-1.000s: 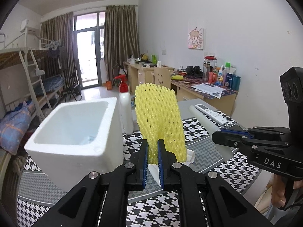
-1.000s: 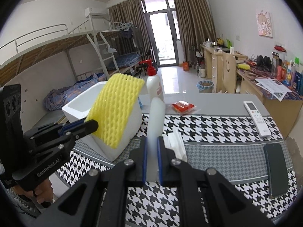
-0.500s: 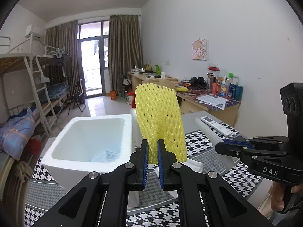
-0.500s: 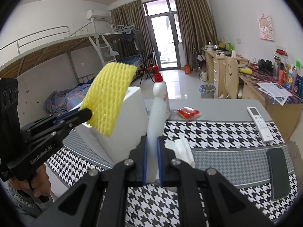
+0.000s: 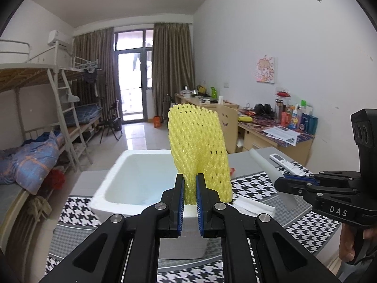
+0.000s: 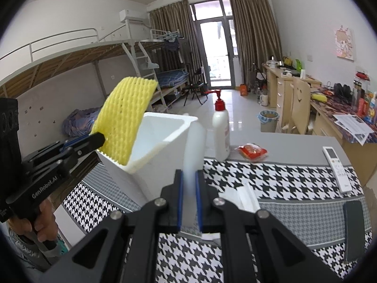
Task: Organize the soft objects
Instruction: 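Lift the yellow mesh sponge with the left tool toward the foam box, then carry the sponge over the foam box and open the left tool inside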
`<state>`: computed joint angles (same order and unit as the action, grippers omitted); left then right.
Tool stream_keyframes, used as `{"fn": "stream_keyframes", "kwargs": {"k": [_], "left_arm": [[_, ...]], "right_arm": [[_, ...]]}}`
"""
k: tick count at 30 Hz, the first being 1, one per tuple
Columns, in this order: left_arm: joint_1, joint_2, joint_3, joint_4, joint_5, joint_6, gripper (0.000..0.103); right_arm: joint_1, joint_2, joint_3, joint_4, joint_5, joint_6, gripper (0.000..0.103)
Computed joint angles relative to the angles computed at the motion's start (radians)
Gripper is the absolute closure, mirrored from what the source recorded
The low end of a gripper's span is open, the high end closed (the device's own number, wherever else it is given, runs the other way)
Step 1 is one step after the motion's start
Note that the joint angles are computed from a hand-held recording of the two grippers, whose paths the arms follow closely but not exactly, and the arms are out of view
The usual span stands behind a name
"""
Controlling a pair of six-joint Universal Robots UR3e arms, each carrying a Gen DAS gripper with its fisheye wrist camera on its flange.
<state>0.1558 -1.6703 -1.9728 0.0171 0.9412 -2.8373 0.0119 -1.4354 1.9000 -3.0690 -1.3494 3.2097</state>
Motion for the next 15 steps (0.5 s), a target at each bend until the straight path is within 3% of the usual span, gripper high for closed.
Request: {"fn": "stream_keyframes", "kwargs": {"k": [15], "left_arm": [[0.100, 0.009, -0.006, 0.020, -0.026, -0.006, 0.093]], "right_arm": [[0.078, 0.121, -0.187, 0.049, -0.013, -0.013, 0.091]]}}
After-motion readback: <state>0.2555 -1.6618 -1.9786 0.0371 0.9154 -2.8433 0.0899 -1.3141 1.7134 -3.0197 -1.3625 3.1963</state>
